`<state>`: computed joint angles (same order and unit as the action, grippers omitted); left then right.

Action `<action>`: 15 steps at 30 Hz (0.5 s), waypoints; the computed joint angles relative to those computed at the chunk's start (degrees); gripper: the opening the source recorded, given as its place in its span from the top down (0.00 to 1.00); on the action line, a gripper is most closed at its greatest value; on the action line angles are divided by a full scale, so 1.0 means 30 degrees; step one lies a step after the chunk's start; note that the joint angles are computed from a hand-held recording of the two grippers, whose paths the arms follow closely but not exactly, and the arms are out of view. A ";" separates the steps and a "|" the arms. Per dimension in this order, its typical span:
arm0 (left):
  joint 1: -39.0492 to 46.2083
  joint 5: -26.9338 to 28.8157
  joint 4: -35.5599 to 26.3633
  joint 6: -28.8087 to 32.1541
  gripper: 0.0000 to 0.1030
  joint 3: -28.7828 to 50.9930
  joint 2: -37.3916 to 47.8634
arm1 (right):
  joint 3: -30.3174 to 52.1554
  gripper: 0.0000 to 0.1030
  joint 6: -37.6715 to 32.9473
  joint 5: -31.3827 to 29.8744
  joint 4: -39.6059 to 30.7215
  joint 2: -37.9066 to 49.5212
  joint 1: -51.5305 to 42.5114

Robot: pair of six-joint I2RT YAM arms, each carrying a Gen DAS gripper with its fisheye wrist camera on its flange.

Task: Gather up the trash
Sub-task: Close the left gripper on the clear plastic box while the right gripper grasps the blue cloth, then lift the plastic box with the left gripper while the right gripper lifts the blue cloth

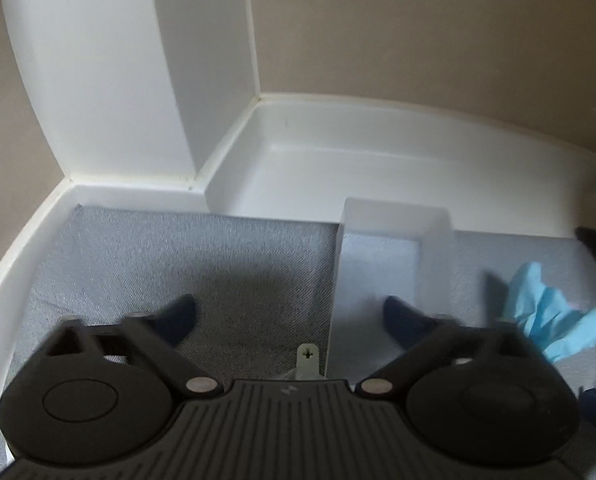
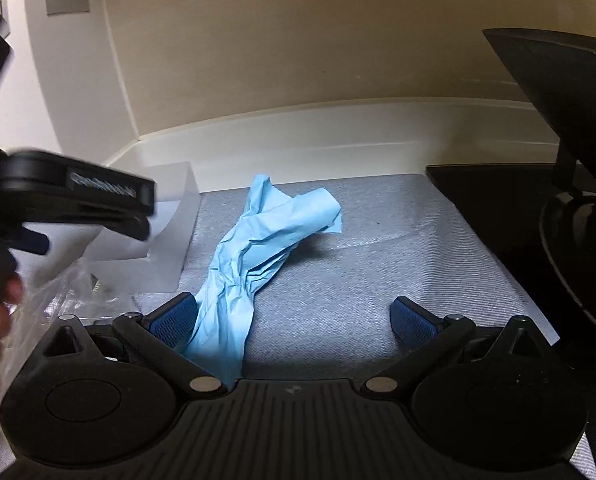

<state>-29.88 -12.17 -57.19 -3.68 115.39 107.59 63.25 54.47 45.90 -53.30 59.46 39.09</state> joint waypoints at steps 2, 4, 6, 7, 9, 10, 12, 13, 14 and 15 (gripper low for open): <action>0.0120 0.0375 -0.0104 0.0003 0.85 0.0118 0.0020 | -0.0786 0.44 -0.0378 -0.0095 0.1109 -0.0872 -0.0071; 0.0061 0.0159 0.0336 0.0199 1.00 -0.0319 -0.0500 | -0.1378 0.74 -0.1395 -0.0354 0.2311 -0.1445 -0.0055; 0.0012 -0.0010 0.0988 0.0383 1.00 -0.0915 -0.1212 | -0.1196 0.86 -0.1510 0.0658 0.2165 -0.1160 0.0618; -0.0012 -0.0055 0.1079 0.0323 1.00 -0.0980 -0.1541 | -0.1203 0.87 -0.1514 0.1050 0.2111 -0.1202 0.0866; 0.0070 0.0196 0.1106 0.0210 1.00 -0.1002 -0.2177 | -0.1255 0.87 -0.1348 0.1514 0.2079 -0.1296 0.1081; 0.0079 0.0301 0.1194 0.0213 1.00 -0.1147 -0.2600 | -0.1298 0.87 -0.1342 0.1560 0.2134 -0.1358 0.1064; 0.0027 0.0146 0.1279 0.0257 1.00 -0.1374 -0.3334 | -0.1414 0.87 -0.1295 0.1618 0.2266 -0.1531 0.1008; -0.0001 0.0022 0.1400 0.0268 1.00 -0.1572 -0.3719 | -0.1533 0.87 -0.1372 0.1764 0.2408 -0.1696 0.1047; -0.0029 -0.0120 0.1503 0.0321 1.00 -0.1787 -0.4117 | -0.1659 0.87 -0.1491 0.1913 0.2619 -0.1825 0.1083; -0.0038 -0.0221 0.1586 0.0298 1.00 -0.1994 -0.4470 | -0.1764 0.87 -0.1571 0.2065 0.2802 -0.1914 0.1118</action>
